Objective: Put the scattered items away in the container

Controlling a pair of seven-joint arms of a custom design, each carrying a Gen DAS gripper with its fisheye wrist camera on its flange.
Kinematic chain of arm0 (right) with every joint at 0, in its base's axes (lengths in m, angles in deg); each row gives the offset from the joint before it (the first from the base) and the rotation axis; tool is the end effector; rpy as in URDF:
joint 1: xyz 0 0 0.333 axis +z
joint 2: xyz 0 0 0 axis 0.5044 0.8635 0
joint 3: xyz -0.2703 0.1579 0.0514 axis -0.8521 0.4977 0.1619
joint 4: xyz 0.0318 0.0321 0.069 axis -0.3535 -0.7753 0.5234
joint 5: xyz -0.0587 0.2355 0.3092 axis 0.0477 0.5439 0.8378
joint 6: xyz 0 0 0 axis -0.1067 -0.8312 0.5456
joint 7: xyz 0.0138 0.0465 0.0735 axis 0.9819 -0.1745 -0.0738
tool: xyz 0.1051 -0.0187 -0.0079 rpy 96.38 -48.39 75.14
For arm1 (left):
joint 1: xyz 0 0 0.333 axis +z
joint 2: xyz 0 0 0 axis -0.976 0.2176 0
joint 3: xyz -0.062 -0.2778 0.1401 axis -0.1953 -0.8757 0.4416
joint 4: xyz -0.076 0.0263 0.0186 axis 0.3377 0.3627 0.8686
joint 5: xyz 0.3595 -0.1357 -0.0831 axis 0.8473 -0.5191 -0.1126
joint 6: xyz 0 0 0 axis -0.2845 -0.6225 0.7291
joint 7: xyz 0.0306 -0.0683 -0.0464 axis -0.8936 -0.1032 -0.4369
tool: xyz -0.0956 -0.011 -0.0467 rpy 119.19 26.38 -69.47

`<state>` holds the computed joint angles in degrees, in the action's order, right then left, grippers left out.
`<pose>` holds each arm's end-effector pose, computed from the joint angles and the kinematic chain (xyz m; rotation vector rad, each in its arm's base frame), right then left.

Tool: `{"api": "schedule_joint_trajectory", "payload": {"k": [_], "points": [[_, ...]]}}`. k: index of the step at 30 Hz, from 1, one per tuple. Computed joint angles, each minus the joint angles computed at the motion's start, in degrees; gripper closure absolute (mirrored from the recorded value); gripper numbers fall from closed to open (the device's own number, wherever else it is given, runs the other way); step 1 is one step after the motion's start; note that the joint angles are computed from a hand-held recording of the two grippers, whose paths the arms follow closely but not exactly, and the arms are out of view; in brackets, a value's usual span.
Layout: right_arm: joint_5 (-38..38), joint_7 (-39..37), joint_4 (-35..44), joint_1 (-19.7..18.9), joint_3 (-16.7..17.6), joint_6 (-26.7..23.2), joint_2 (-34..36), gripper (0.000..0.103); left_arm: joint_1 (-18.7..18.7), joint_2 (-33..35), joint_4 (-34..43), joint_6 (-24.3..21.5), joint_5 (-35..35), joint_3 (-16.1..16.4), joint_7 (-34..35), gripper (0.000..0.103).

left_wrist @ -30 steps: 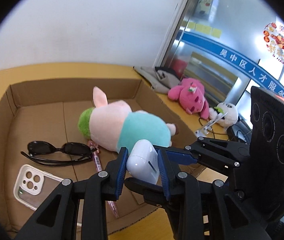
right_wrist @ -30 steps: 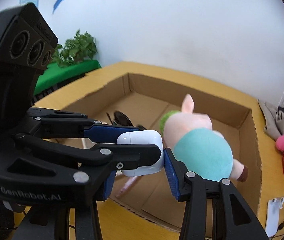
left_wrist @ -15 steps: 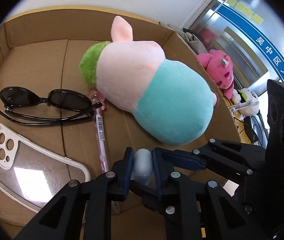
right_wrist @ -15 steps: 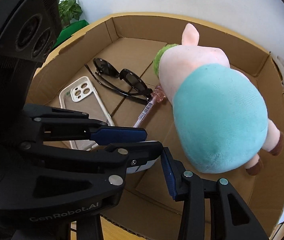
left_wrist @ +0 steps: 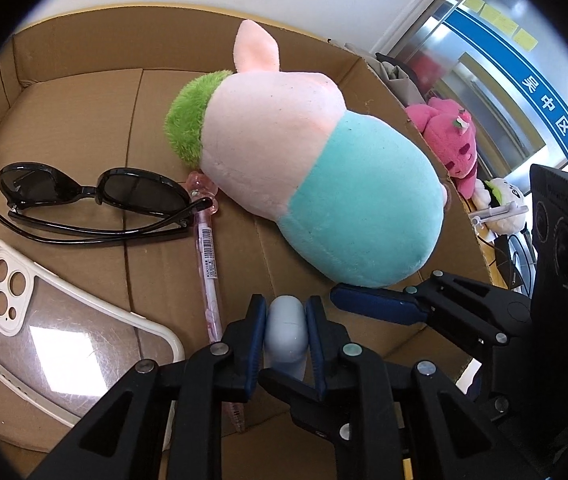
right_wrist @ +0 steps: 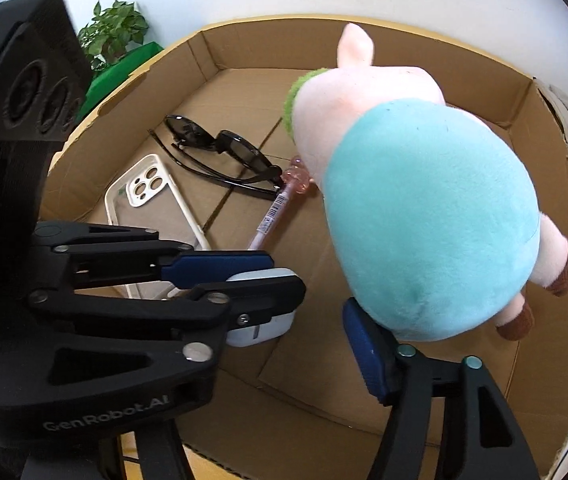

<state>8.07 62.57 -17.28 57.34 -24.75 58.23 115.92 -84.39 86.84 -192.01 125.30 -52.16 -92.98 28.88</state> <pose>0.6240 0.4023 0.3506 -2.4915 0.8458 -0.0003 0.5833 -0.2777 0.3322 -2.2955 1.7615 -0.9581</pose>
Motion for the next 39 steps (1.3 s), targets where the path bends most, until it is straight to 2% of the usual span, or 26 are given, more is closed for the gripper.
{"api": "schedule_joint_trajectory", "payload": {"k": [6,9,11,14,15,16,17,19,20,21,26,30,35,37,39], "points": [[0.0,-0.2,-0.2,-0.1,0.0,0.3,-0.2,0.034,-1.8,-0.4,-0.1,0.0,1.6,2.1,-1.9,0.078],[0.6,-0.7,-0.2,-0.5,0.3,0.0,-0.3,0.032,-2.8,-1.0,-0.5,0.3,2.8,3.4,-3.4,0.067],[1.4,-1.7,-1.0,-1.1,0.6,0.0,-1.2,0.03,-4.8,-1.8,-0.9,0.0,4.7,5.7,-5.5,0.055],[3.8,-4.6,-3.2,-2.8,1.7,0.4,-3.5,0.027,-9.0,-3.6,-1.5,-1.1,10.1,10.8,-11.6,0.053],[5.1,-5.7,-3.9,-3.5,2.1,0.6,-4.3,0.025,-10.1,-4.4,-2.2,0.3,12.2,12.5,-14.5,0.051],[6.7,-7.1,-4.9,-4.4,2.6,1.1,-5.4,0.023,-11.3,-5.1,-3.0,2.2,14.7,14.5,-17.7,0.042],[8.5,-8.4,-6.0,-5.1,3.1,1.8,-6.5,0.017,-14.1,-5.7,-3.5,4.0,18.5,18.2,-22.5,0.035],[12.4,-11.1,-8.0,-6.4,4.0,3.6,-8.6,0.008,-21.2,-7.0,-3.7,5.3,27.9,26.9,-33.2,0.032],[13.8,-12.1,-8.9,-6.6,4.2,4.6,-9.5,0.007,-23.8,-7.8,-3.7,4.3,32.4,29.8,-37.8,0.032],[14.4,-12.6,-9.9,-6.4,4.0,6.0,-10.4,0.007,-25.4,-8.6,-3.6,2.6,36.1,31.4,-41.4,0.032],[15.2,-13.3,-11.3,-5.1,3.5,7.9,-11.5,0.007,-26.5,-11.3,-4.1,-2.4,47.0,31.7,-51.3,0.032],[15.0,-14.2,-13.0,-4.2,3.6,9.6,-12.5,0.007,-26.6,-14.9,-6.8,-7.3,56.9,30.6,-61.0,0.032],[14.2,-14.2,-14.5,-1.8,3.6,15.1,-11.6,0.003,-25.3,-18.5,-10.4,-14.5,62.9,26.9,-67.3,0.032],[13.3,-12.5,-15.8,-0.9,3.1,17.0,-11.4,0.003,-25.1,-21.0,-13.7,-18.5,65.8,24.8,-70.5,0.032],[13.8,-12.2,-17.9,-0.7,3.5,20.7,-11.6,0.003,-24.8,-22.9,-16.2,-22.7,65.9,22.5,-70.6,0.032]]}}
